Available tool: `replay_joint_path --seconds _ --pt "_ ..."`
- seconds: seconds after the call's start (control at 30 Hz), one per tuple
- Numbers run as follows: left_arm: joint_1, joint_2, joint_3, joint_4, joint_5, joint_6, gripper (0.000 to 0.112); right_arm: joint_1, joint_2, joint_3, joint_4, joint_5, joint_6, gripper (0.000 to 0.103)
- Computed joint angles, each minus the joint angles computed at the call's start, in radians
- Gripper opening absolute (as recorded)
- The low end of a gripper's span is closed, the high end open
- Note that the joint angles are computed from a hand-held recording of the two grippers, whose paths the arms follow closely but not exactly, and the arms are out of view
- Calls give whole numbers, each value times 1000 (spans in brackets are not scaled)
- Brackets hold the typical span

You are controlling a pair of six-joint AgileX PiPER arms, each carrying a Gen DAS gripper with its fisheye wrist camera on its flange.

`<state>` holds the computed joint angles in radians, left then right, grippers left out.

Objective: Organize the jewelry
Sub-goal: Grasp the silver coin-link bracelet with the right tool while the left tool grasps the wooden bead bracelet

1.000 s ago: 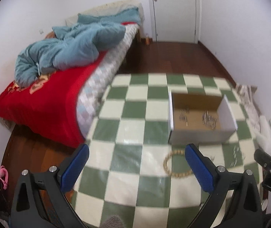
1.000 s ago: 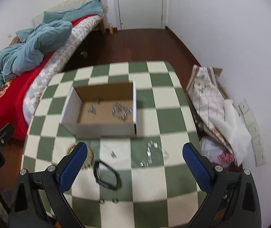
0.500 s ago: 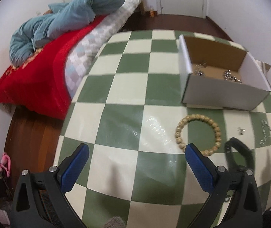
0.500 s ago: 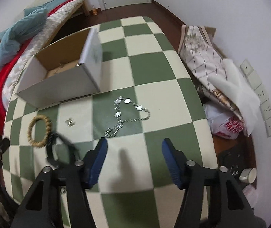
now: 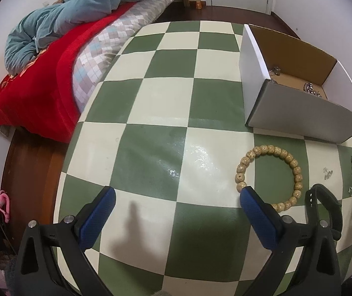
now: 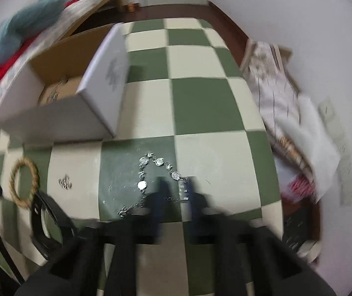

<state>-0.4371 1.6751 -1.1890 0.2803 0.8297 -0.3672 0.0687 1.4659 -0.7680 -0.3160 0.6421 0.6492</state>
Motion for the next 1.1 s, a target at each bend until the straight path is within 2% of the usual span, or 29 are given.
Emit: replay_joint_path --seconds 0.1,0.2,0.27,0.47,0.53,0.6,0.63,0.7,0.8,1.0,1.1 --pt "0 12 -15 -23 1 29 102 -13 -43 43 21 -12 -6 1" --pt "7 39 -40 -80 6 83 102 -83 -153 109 97 -32 -54 1" --pt "13 64 -61 -134 16 135 102 -118 -224 124 136 -13 -89 1" --pt "5 110 -103 -229 18 224 77 -105 -315 91 136 63 -93 1" --pt "-3 108 -105 -227 3 232 59 -97 -320 81 137 74 -92 1" --pt "-14 105 -112 -219 -1 241 18 -76 -318 77 113 79 -63 1" --pt "-17 106 -116 -219 4 247 9 -61 -313 74 98 84 -45 1" --pt "-35 103 -116 -177 10 218 7 -24 -308 76 67 86 4 1" --pt "-46 66 -56 -117 -30 172 6 25 -300 82 36 82 64 1" --pt "-46 -80 74 -61 -79 111 6 120 -319 91 -10 98 163 1" --pt "-46 -145 93 -58 -72 98 6 163 -337 81 -28 121 205 1"
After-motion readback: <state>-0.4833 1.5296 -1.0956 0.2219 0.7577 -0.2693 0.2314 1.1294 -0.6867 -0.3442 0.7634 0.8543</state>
